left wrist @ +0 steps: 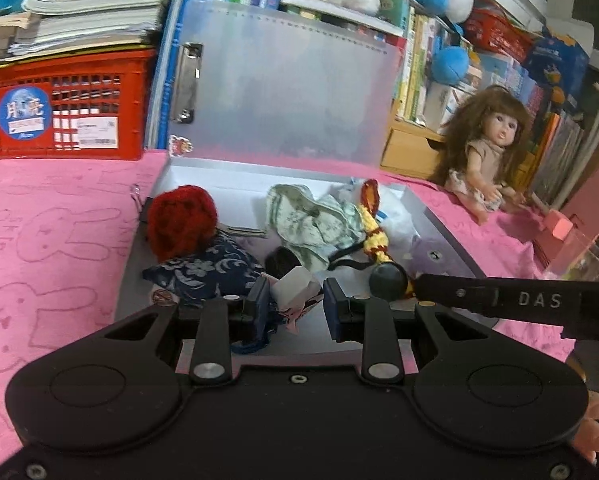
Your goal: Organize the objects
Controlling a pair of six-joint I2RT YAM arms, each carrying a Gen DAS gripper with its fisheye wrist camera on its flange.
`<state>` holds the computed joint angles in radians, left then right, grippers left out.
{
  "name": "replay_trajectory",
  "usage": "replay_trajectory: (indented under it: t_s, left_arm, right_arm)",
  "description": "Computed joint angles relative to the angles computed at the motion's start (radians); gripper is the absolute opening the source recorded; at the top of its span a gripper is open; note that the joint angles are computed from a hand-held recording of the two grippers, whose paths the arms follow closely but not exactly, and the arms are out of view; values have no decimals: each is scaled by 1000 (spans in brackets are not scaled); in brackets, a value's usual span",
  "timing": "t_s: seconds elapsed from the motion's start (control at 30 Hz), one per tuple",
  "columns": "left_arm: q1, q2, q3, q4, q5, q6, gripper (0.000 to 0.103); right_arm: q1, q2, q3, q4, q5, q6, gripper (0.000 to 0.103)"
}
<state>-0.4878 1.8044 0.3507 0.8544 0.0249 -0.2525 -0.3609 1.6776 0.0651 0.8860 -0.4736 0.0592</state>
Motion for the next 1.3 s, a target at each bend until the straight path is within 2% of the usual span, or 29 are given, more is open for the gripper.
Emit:
replay_trajectory:
  t_s: [0.27, 0.6, 0.87, 1.1, 1.3]
  left_arm:
    - [0, 58, 52, -16, 29, 11, 27]
    - [-22, 106, 95, -3, -19, 48, 28]
    - [-31, 132, 151, -47, -59, 78, 28]
    - [-29, 174, 226, -94, -88, 81, 28]
    - [-29, 211, 253, -80, -98, 86, 29]
  right_arm:
    - [31, 87, 59, -10, 3, 23, 37]
    - [58, 151, 91, 24, 59, 30, 37]
    - [41, 175, 124, 11, 65, 34, 37]
    - [64, 160, 164, -46, 93, 42, 37]
    - [83, 170, 191, -66, 108, 55, 37]
